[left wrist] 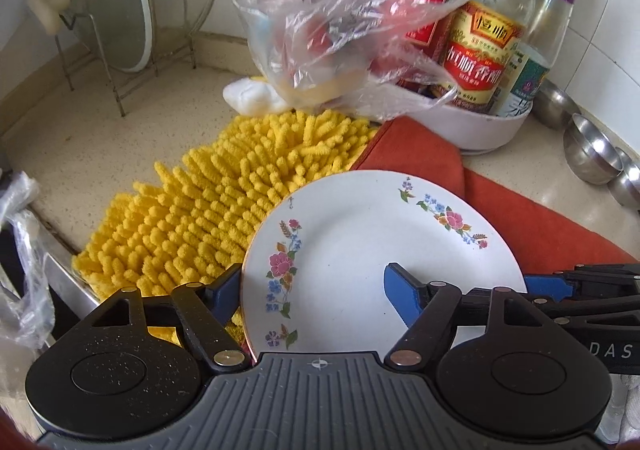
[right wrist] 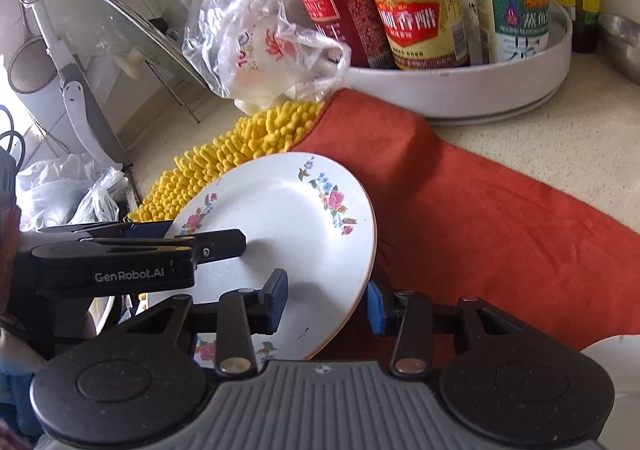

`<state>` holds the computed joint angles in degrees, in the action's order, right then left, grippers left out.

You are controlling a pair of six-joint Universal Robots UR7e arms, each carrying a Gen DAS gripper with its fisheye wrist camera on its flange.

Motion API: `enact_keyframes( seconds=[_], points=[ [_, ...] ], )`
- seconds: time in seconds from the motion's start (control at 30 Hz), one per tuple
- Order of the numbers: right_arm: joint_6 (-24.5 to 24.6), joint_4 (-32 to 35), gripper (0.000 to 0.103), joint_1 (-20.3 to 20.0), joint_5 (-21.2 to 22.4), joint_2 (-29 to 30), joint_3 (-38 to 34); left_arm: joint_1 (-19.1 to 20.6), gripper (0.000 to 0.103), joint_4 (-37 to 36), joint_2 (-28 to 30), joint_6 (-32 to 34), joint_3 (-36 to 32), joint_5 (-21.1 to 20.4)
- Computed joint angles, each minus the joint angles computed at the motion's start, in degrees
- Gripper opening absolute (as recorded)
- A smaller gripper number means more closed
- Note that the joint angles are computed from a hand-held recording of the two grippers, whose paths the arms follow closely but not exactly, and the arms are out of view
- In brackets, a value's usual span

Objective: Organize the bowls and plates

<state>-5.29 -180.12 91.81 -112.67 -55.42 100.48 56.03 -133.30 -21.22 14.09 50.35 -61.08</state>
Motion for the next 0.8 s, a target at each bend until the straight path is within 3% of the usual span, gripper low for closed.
enact_keyframes(
  seconds=[0.4, 0.8],
  points=[
    [-0.66, -3.01, 0.041, 0.03, 2.24, -3.13, 3.04, -1.5, 0.081, -4.24, -2.13, -0.01, 3.93, -0.22],
    [0.48, -9.6, 0.041, -1.0, -0.13, -12.28, 14.18, -5.0, 0.081, -6.58, -4.13, 0.71, 10.57, -4.05]
  ],
)
